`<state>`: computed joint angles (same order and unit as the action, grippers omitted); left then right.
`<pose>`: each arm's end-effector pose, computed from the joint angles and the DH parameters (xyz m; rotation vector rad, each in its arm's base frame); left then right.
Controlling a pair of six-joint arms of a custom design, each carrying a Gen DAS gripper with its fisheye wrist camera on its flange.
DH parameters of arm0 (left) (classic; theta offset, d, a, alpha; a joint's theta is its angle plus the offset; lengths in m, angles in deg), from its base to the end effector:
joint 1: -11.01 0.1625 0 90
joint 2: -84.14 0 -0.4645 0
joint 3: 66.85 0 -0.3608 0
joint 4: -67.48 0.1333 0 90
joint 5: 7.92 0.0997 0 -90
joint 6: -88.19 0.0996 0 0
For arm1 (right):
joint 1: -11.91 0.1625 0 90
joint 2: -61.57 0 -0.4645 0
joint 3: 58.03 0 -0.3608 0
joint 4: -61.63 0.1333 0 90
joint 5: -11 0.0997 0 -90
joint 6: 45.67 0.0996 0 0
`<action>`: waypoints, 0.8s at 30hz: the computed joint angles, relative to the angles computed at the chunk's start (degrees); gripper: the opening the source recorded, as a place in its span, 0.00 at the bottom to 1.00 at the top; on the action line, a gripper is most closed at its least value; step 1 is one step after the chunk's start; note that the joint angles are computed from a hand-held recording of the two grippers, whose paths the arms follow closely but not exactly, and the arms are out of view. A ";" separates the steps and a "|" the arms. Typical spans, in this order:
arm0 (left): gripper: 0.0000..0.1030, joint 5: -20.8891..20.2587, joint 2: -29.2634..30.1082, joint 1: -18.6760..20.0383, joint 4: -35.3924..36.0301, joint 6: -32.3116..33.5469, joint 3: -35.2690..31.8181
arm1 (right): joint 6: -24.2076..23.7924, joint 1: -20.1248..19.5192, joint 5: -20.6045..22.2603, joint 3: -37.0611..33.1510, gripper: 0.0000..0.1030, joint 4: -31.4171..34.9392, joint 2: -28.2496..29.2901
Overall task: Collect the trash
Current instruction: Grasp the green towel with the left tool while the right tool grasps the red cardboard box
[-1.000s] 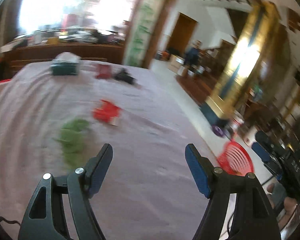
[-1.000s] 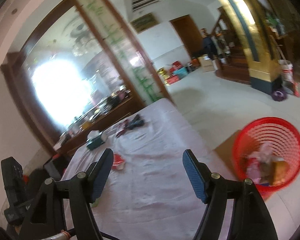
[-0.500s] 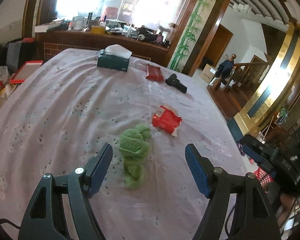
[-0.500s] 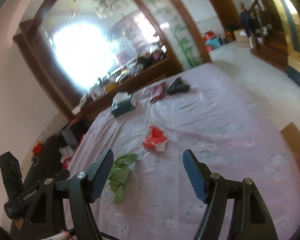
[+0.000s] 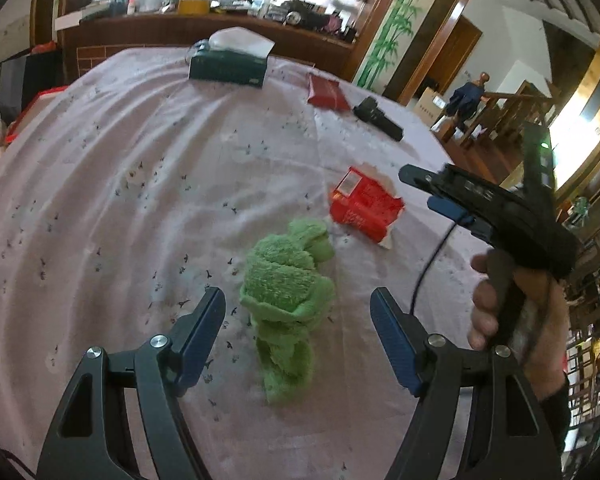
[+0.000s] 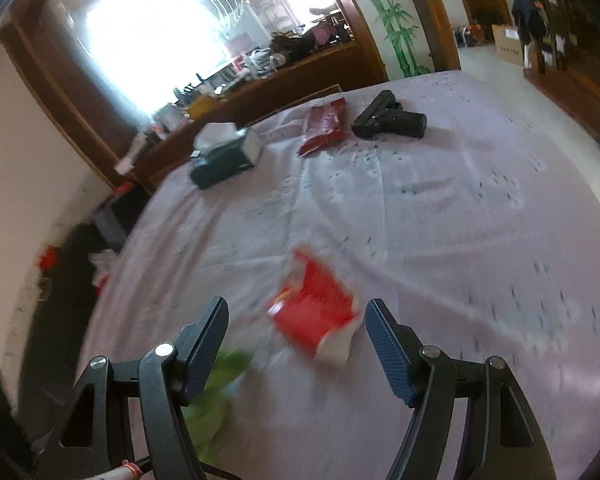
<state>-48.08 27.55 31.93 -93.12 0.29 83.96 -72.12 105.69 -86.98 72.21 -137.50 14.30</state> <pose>-0.2006 -0.3009 0.0916 -0.1623 2.4052 -0.9922 0.1517 -0.4834 0.1010 0.6997 -2.7677 0.6111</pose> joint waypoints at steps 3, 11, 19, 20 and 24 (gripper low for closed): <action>0.71 -0.59 1.31 1.92 -2.48 2.07 -0.17 | 2.56 -2.64 2.84 -1.88 0.67 1.19 1.58; 0.71 -1.89 4.29 6.33 -3.98 7.51 -2.79 | 1.97 -6.03 6.39 -3.01 0.51 3.61 3.64; 0.71 -2.22 5.74 8.60 2.77 6.21 -6.05 | 2.36 -6.30 5.81 -2.67 0.12 2.82 3.86; 0.71 -1.92 5.78 8.56 2.96 5.72 -5.98 | 2.48 -6.19 5.57 -2.35 0.11 2.05 3.80; 0.55 -2.90 6.42 9.01 -2.93 7.09 -4.46 | 2.09 -6.04 6.19 -1.36 0.05 1.34 2.95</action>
